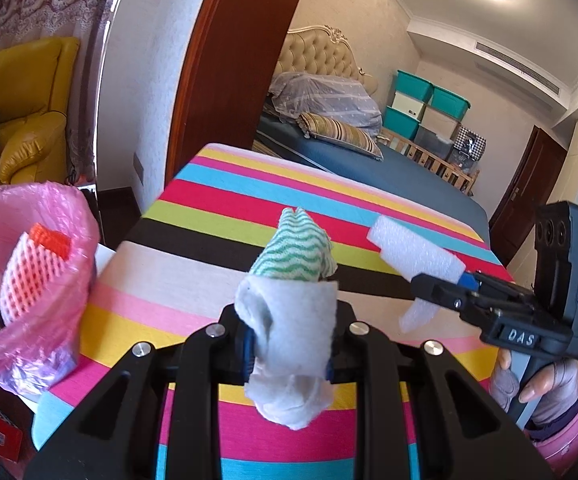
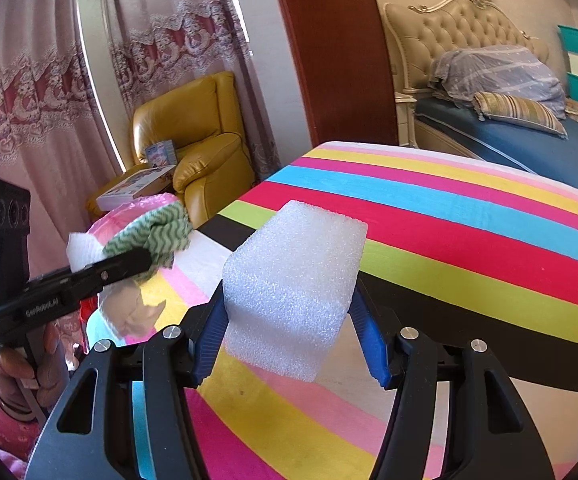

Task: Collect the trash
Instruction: 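Carry the tissue and foam block over the pink bin and open both tools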

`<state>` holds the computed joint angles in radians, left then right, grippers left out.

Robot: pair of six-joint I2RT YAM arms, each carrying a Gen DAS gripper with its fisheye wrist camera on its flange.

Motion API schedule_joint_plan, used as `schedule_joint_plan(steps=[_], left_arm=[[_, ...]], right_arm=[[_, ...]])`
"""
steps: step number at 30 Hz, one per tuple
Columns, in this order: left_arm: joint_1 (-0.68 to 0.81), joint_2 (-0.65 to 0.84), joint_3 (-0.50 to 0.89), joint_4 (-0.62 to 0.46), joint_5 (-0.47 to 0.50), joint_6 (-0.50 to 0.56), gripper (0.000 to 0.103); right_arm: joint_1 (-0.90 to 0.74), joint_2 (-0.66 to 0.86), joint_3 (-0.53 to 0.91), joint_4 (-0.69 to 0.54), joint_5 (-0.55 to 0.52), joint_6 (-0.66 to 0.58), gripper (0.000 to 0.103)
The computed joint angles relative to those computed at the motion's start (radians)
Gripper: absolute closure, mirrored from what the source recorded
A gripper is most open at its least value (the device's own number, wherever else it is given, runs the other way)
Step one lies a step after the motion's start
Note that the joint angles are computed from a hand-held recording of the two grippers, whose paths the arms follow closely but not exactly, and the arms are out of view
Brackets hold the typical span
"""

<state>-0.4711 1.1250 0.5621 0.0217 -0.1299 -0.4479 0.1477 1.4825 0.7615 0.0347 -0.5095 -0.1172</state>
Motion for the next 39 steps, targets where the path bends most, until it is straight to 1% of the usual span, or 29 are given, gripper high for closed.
schedule_joint_plan(steps=[8,14,18,21,25,28,32,36,39], left_arm=[[0.076,-0.085,0.007,-0.066,0.011,0.031,0.079],[0.193,-0.128,0.017,-0.114,0.073,0.073,0.079],[0.285,-0.173,0.015,-0.154,0.111,0.109,0.079],[0.388,-0.202,0.018,-0.185,0.163,0.150,0.079],[0.565,-0.220,0.026,-0.222,0.268,0.202,0.079],[0.701,-0.202,0.036,-0.236,0.359,0.239,0.079],[0.856,-0.157,0.055,-0.245,0.447,0.296,0.079],[0.972,-0.095,0.071,-0.230,0.504,0.353,0.079],[1.011,-0.063,0.069,-0.211,0.512,0.372,0.079]], right_arm=[[0.100,-0.013,0.020,-0.021,0.039,0.000,0.046],[0.215,0.011,0.059,-0.030,0.069,0.008,0.046],[0.302,0.050,0.109,-0.033,0.099,0.023,0.046],[0.369,0.091,0.165,-0.040,0.120,0.033,0.046],[0.447,0.160,0.258,-0.050,0.144,0.043,0.046],[0.490,0.229,0.344,-0.068,0.145,0.046,0.046],[0.556,0.319,0.466,-0.110,0.185,0.036,0.046],[0.600,0.397,0.567,-0.137,0.210,0.026,0.046],[0.629,0.449,0.631,-0.152,0.236,0.014,0.046]])
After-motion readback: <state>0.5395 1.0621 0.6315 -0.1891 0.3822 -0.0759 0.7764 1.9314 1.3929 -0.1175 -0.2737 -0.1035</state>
